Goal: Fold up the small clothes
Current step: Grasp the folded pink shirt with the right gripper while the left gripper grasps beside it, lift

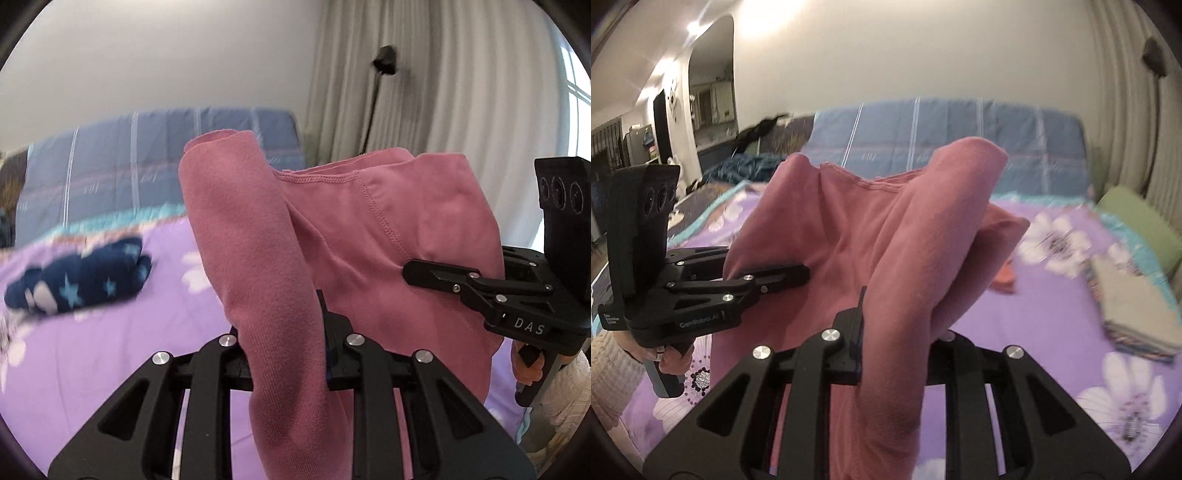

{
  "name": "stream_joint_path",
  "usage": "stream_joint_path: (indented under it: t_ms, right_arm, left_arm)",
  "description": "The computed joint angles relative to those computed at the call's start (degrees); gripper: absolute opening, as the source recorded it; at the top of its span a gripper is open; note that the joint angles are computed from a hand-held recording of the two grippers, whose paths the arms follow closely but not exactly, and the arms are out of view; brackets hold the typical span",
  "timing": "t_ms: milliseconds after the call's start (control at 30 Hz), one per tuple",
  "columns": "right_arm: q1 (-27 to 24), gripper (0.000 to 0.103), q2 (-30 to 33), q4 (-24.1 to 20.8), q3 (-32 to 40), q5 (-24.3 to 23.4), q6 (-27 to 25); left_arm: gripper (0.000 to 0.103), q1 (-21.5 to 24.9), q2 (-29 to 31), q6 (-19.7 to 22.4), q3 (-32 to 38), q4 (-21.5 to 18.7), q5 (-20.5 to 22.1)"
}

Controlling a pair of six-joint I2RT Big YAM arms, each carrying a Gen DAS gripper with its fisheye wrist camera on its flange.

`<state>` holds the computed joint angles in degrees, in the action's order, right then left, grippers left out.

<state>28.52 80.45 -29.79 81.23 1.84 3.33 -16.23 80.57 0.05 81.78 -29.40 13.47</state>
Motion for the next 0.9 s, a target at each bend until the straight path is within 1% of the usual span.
stream_joint_path:
  t_ms: [133, 233, 300, 333, 433, 533, 600, 667, 767, 800, 833, 867, 900]
  right_arm:
    - [-2.11, 0.018, -5.38, -0.77, -1.77, 2.48, -0.25]
    - [-3.62, 0.018, -9.97, -0.29, -3.97, 6.33, -2.39]
    - [-4.87, 0.018, -12.88, 0.24, -5.46, 8.35, -3.35]
    - [-5.72, 0.018, -14.15, 0.55, -6.16, 8.94, -3.78]
    - [-8.61, 0.018, -16.68, 0.56, -7.11, 9.81, -4.62]
    - [-12.01, 0.018, -17.01, 0.67, -6.65, 9.63, -4.77]
    - [-14.50, 0.018, -16.98, 0.64, -6.09, 8.98, -4.82]
    - [-16.91, 0.018, -16.56, 0.69, -5.43, 8.14, -5.12]
    - [-20.38, 0.018, -15.02, 1.12, -3.79, 7.67, -5.08]
    - [-21.67, 0.018, -14.24, 1.20, -3.11, 6.78, -4.36]
    - [-23.81, 0.018, -13.15, 0.94, -1.86, 4.79, -2.98]
    - [-24.71, 0.018, -12.69, 0.91, -1.40, 3.93, -2.11]
    - [-26.23, 0.018, -11.62, 0.88, -0.22, 2.54, -1.18]
  left_arm:
    - [0.023, -4.68, 0.19, 1.66, 3.73, -0.33, -2.69]
    - [0.023, -8.68, 1.19, 3.29, 6.96, 0.29, -4.27]
    - [0.023, -11.21, 2.68, 4.31, 9.62, 0.51, -5.23]
    - [0.023, -12.61, 3.84, 5.07, 11.46, 0.04, -6.72]
    - [0.023, -15.41, 7.28, 6.21, 16.32, -0.65, -8.26]
    - [0.023, -17.50, 11.35, 6.40, 22.19, -2.46, -8.35]
    - [0.023, -18.77, 15.10, 7.04, 27.94, -5.02, -8.72]
    - [0.023, -19.87, 18.19, 7.80, 32.76, -6.68, -9.74]
    - [0.023, -20.84, 23.06, 9.27, 39.96, -7.70, -9.40]
    - [0.023, -21.15, 24.63, 9.64, 42.41, -8.26, -9.29]
    - [0.023, -21.49, 27.34, 10.01, 46.79, -9.55, -9.25]
    - [0.023, -21.72, 28.55, 9.93, 48.84, -10.16, -9.26]
    - [0.023, -21.97, 30.73, 9.53, 52.68, -11.64, -9.22]
